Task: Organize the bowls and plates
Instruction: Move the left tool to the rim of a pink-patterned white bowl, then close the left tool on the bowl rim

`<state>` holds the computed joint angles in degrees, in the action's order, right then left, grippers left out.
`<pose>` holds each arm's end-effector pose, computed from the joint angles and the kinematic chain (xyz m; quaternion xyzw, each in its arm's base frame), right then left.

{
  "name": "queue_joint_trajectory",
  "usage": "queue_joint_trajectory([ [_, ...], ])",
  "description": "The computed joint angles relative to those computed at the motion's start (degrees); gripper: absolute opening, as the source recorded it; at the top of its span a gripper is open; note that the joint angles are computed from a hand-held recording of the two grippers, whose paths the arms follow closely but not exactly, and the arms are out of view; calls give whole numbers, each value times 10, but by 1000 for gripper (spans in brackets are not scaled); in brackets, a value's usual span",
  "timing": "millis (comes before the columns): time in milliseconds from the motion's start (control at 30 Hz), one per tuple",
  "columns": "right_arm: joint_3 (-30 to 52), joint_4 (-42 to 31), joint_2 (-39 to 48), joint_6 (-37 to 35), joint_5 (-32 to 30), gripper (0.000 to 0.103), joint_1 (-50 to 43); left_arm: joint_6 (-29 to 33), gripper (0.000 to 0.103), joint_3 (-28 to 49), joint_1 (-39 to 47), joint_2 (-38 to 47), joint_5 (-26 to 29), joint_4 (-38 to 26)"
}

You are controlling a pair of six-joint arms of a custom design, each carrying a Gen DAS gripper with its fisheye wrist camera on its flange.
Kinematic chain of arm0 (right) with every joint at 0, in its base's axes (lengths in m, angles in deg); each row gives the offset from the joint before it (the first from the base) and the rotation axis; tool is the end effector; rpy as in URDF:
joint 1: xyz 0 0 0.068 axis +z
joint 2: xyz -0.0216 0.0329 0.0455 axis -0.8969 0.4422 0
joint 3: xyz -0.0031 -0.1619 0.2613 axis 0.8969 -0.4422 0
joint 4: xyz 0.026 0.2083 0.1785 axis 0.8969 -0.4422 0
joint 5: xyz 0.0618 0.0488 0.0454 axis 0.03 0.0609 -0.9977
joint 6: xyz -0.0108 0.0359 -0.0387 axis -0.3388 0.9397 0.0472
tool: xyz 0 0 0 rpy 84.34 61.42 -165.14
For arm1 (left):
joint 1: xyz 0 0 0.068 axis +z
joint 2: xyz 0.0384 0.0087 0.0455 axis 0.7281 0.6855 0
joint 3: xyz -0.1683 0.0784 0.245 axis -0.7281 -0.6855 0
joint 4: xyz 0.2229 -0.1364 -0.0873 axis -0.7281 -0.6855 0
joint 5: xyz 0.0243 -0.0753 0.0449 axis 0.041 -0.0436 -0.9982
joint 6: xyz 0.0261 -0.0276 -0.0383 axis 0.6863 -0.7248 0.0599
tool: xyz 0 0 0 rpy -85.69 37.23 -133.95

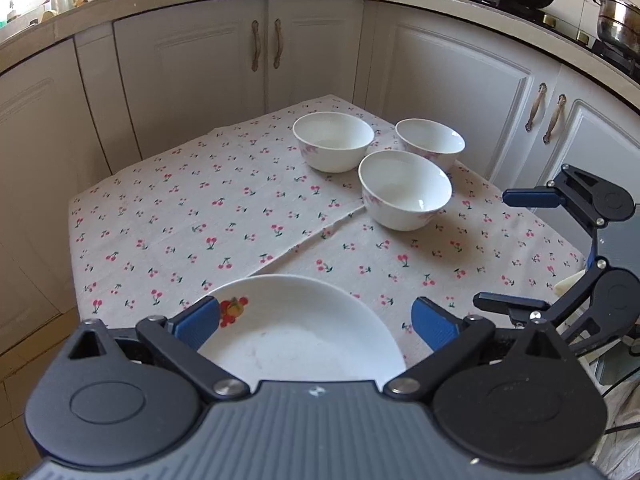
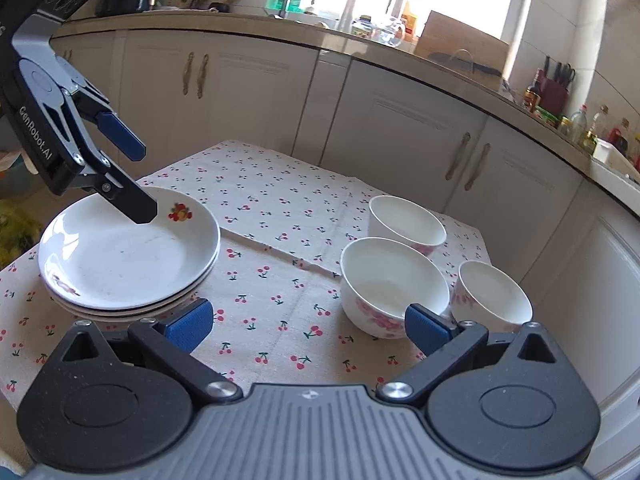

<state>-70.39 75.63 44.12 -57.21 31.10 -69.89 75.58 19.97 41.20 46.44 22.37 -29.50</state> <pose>0.2650 -0.0193 0.0865 -0.2103 0.8561 -0.0159 0.4719 0.3277 -0.0453 0.1319 0.2881 0.8857 -0.1327 0.3391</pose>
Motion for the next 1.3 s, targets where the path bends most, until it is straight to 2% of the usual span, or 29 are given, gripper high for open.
queue_joint_trajectory([
  [267, 34, 5, 47, 26, -40, 103, -62, -39, 101, 39, -84, 29, -49, 14],
  [500, 84, 0, 99, 43, -57, 103, -82, -57, 101, 133, -137, 100, -85, -11],
  [733, 144, -29, 147, 57, -77, 103, -95, -65, 101, 262, -170, 195, -103, -67],
  [1067, 198, -37, 193, 57, -59, 103, -87, -61, 99, 410, -187, 299, -99, -140],
  [1133, 205, -38, 199, 54, -57, 103, -85, -61, 91, 428, -187, 310, -93, -148],
  [1233, 211, -30, 208, 52, -53, 101, -83, -60, 86, 457, -186, 328, -86, -170],
  [1300, 216, -32, 211, 49, -55, 95, -82, -56, 84, 467, -186, 336, -79, -177],
])
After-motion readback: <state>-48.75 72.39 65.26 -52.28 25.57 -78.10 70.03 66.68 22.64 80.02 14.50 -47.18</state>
